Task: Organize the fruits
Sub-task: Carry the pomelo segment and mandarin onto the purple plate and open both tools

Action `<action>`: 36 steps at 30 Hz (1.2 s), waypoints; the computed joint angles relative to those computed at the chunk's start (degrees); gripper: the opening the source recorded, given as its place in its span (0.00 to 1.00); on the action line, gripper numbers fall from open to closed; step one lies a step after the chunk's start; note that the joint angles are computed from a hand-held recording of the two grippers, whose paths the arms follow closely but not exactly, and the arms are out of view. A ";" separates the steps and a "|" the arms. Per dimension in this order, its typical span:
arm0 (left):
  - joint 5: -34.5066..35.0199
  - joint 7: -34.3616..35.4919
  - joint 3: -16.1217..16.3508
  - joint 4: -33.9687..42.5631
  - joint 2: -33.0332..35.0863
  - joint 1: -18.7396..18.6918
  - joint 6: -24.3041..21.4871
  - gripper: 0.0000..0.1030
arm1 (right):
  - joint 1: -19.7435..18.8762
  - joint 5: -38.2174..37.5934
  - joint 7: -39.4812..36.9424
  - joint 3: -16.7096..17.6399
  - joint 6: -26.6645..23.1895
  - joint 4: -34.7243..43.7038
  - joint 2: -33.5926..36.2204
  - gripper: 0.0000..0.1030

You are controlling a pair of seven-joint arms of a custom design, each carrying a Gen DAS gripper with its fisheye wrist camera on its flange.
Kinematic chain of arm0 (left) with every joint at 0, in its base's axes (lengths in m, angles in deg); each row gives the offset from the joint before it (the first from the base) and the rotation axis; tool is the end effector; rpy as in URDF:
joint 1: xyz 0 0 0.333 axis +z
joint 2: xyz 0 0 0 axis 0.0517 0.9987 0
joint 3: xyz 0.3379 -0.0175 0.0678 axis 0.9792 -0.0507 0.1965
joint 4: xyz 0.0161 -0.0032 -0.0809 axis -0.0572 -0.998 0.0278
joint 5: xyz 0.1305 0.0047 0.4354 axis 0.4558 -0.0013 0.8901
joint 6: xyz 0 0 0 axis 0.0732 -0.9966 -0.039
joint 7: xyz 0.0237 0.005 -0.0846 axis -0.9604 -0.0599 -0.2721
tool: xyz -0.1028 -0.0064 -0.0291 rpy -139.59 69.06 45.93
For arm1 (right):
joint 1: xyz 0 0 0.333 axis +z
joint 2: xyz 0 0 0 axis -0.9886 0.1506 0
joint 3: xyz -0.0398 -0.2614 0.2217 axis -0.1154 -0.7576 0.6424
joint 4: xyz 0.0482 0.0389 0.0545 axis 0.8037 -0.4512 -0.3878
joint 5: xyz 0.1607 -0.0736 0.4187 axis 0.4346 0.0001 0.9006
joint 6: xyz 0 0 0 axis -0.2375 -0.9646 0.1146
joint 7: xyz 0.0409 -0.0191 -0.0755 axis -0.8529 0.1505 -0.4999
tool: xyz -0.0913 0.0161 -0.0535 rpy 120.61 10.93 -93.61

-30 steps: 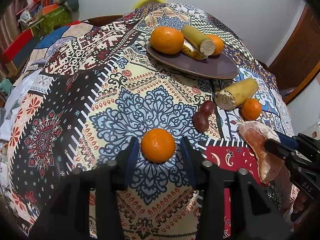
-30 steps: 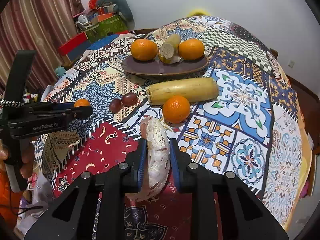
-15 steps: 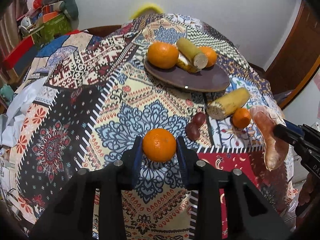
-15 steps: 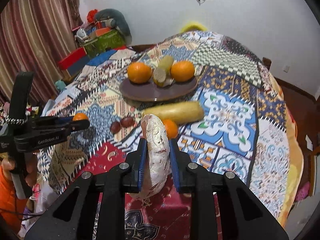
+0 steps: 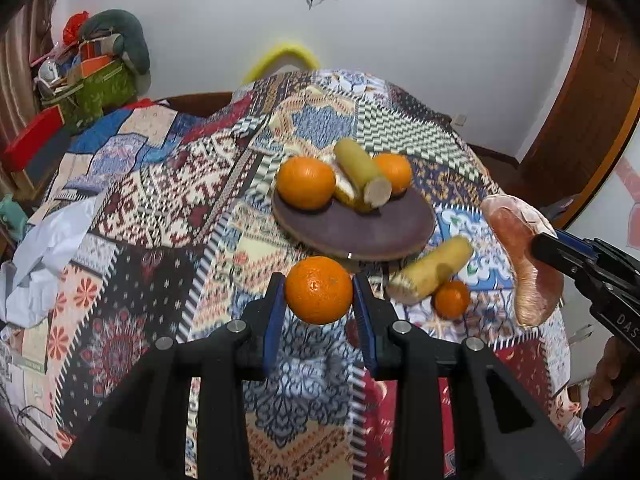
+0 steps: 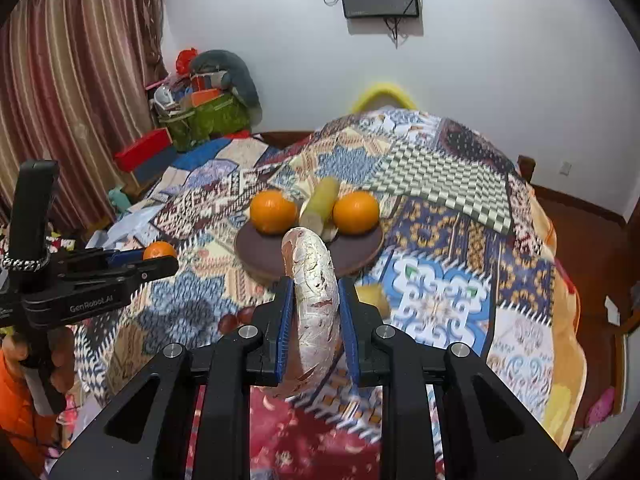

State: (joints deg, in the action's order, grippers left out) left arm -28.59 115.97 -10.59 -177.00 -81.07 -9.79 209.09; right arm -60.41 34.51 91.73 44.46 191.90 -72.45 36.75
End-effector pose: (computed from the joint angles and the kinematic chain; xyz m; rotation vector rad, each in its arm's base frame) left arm 0.5707 -0.2478 0.4759 -1.5160 2.2674 -0.9235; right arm 0.4465 0.3538 0.5150 -1.6681 1.6836 -0.6045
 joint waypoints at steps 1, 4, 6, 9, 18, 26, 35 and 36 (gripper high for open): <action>-0.01 0.08 -0.02 0.43 0.27 -0.04 0.14 0.32 | -0.22 -0.46 0.16 0.00 0.07 0.30 0.17 0.20; -0.63 0.88 -0.09 1.82 1.33 -0.16 0.59 0.32 | -1.01 -2.29 1.09 -0.13 0.79 1.26 0.87 0.20; -0.40 0.72 -0.16 2.81 2.21 -0.15 0.78 0.32 | -1.45 -3.56 1.69 -0.27 1.08 2.00 1.41 0.20; -0.39 0.68 -0.24 4.83 4.05 -0.04 0.76 0.32 | -1.68 -4.60 1.88 -0.82 1.39 2.95 2.30 0.20; 2.35 -1.03 -0.23 9.76 9.18 0.20 1.30 0.32 | -1.94 -5.78 0.20 -3.14 3.49 6.06 6.34 0.20; 5.71 -3.09 0.05 13.79 13.81 -0.02 0.59 0.32 | -1.41 -5.37 -1.86 -5.18 5.35 8.73 10.43 0.20; 8.30 -4.56 0.35 16.78 17.69 -0.50 -0.58 0.32 | -0.26 -1.27 -6.94 -7.23 6.77 11.21 14.42 0.20; 8.49 -4.58 0.35 17.00 17.98 -0.55 -0.73 0.32 | -0.15 -0.66 -7.62 -7.44 6.92 11.29 14.64 0.20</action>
State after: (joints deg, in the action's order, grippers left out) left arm -20.10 111.39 -10.25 -160.00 -63.08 -10.34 208.36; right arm -60.57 33.86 84.11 37.02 198.83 -61.16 51.40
